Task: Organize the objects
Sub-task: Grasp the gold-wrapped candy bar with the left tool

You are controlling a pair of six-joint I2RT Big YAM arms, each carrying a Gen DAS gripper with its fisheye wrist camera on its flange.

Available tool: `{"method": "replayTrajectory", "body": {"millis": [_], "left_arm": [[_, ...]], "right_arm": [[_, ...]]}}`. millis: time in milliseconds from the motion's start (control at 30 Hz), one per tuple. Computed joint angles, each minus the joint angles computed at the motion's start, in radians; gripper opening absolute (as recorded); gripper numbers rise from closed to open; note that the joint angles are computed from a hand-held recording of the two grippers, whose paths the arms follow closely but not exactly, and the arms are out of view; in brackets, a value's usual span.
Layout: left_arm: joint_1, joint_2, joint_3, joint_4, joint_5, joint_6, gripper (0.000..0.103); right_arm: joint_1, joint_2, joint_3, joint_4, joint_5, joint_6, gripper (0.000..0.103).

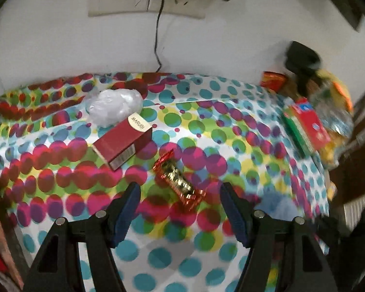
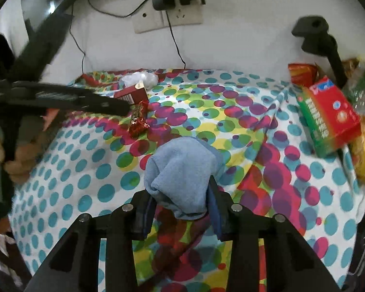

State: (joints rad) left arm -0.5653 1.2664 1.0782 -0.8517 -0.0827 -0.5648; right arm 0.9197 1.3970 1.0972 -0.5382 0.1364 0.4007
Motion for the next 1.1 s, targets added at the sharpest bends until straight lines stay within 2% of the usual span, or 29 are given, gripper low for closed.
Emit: {"method": "replayTrajectory", "body": {"millis": [67,300,367,400,467,500,533,600,700,800,900,1000,1100], "left_arm": [[-0.010,0.047,0.038,-0.024,-0.040,-0.048,0.070],[-0.015,0.120,0.071,-0.091,-0.096,-0.179,0.070],[-0.039,0.132,0.079,-0.101,-0.152,-0.187,0.070],[-0.042,0.143,0.084,-0.115,-0.154,-0.192,0.070],[-0.063,0.160,0.096,-0.131,-0.204,-0.193,0.069],[-0.076,0.160,0.093,-0.123,-0.230,-0.186,0.062],[-0.082,0.154,0.085,-0.107,-0.232,-0.180,0.045],[-0.096,0.145,0.077,-0.096,-0.237,-0.159,0.018],[-0.109,0.132,0.067,-0.107,-0.233,-0.136,0.018],[-0.110,0.055,-0.008,-0.054,-0.168,-0.138,0.018],[-0.135,0.020,-0.039,-0.072,-0.185,-0.122,0.018],[-0.174,-0.024,-0.070,-0.094,-0.235,-0.108,0.018],[-0.192,-0.066,-0.101,-0.112,-0.255,-0.118,0.018]], "right_arm": [[-0.007,0.001,-0.007,0.020,-0.018,0.005,0.036],[-0.026,0.009,-0.015,0.041,-0.082,0.026,0.037],[-0.029,0.013,-0.015,0.041,-0.094,0.032,0.038],[-0.028,0.017,-0.011,0.034,-0.093,0.031,0.038],[-0.018,0.027,0.001,0.019,-0.071,0.020,0.040],[-0.012,0.031,0.008,0.009,-0.057,0.013,0.040],[-0.003,0.036,0.015,-0.002,-0.036,0.005,0.041],[0.003,0.043,0.023,-0.013,-0.020,-0.002,0.041],[0.008,0.048,0.029,-0.020,-0.008,-0.004,0.041],[0.015,0.055,0.039,-0.036,0.018,-0.014,0.041],[0.025,0.062,0.050,-0.055,0.046,-0.022,0.041],[0.026,0.063,0.053,-0.058,0.047,-0.019,0.042],[0.029,0.067,0.063,-0.072,0.061,-0.005,0.042]]}}
